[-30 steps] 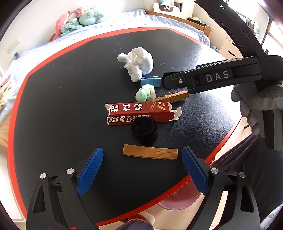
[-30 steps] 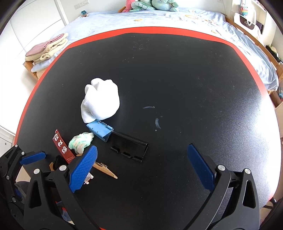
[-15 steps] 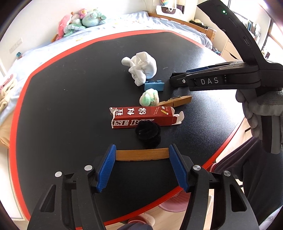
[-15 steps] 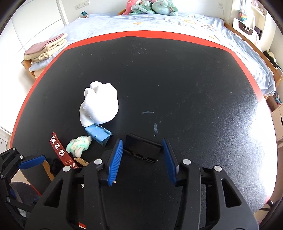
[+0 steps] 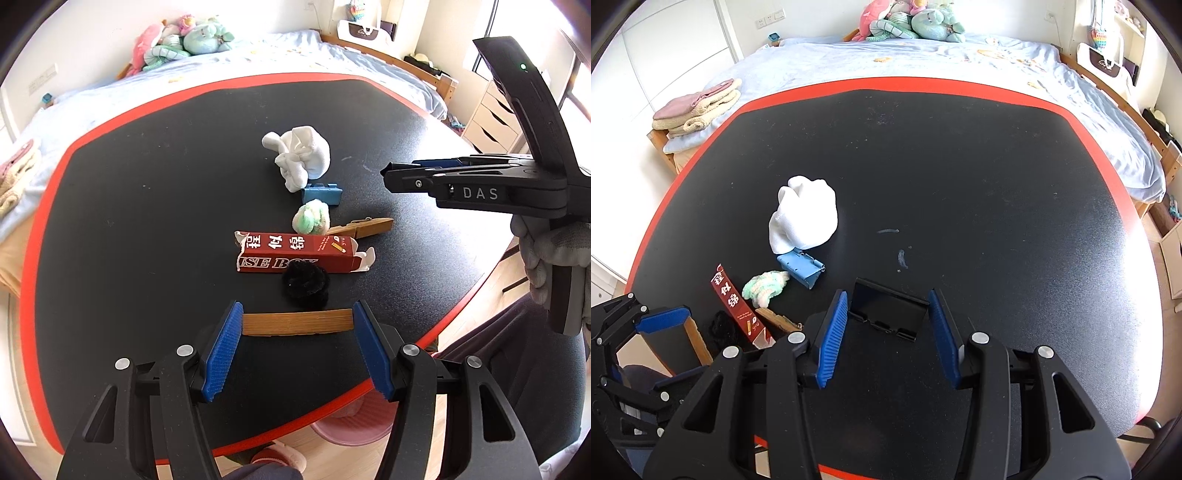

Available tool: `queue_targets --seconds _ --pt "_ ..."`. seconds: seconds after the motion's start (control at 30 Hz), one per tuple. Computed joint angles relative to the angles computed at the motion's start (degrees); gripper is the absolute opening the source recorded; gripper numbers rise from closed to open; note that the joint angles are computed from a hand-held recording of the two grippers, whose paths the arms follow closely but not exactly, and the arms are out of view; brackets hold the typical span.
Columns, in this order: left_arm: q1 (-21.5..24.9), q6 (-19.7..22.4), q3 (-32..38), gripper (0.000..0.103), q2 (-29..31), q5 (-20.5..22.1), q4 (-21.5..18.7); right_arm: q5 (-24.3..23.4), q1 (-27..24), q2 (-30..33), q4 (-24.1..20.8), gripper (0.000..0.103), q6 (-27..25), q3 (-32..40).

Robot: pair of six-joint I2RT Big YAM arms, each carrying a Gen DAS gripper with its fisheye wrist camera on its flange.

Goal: Collect trash
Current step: 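Grasp the wooden stick with the left tool while the right tool grasps the black phone stand, then carry both items over the wastebasket and open both tools to drop them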

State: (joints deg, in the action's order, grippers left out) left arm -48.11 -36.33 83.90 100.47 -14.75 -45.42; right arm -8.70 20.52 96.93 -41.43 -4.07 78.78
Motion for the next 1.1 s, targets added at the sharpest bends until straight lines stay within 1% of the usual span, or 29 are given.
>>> queue_targets --seconds 0.17,0.33,0.67,0.87,1.1 --pt "-1.0 -0.8 1.0 0.060 -1.0 -1.2 -1.0 -1.3 -0.8 -4.7 -0.1 0.045 -2.2 -3.5" --pt "-2.6 -2.1 0.5 0.060 -2.7 -2.7 -1.3 -3.4 -1.5 -10.2 -0.5 0.045 -4.4 -7.7" --pt "-6.6 -5.5 -1.7 0.060 -5.9 -5.2 -0.3 -7.4 -2.2 -21.4 -3.3 0.045 -9.9 -17.0" --pt "-9.0 -7.8 -2.2 0.060 -5.9 -5.6 -0.1 -9.6 -2.7 -25.8 -5.8 0.045 -12.0 -21.3" --pt "-11.0 -9.2 -2.5 0.060 -5.6 -5.4 0.0 -11.3 -3.3 -28.2 -7.5 0.045 -13.2 -24.1"
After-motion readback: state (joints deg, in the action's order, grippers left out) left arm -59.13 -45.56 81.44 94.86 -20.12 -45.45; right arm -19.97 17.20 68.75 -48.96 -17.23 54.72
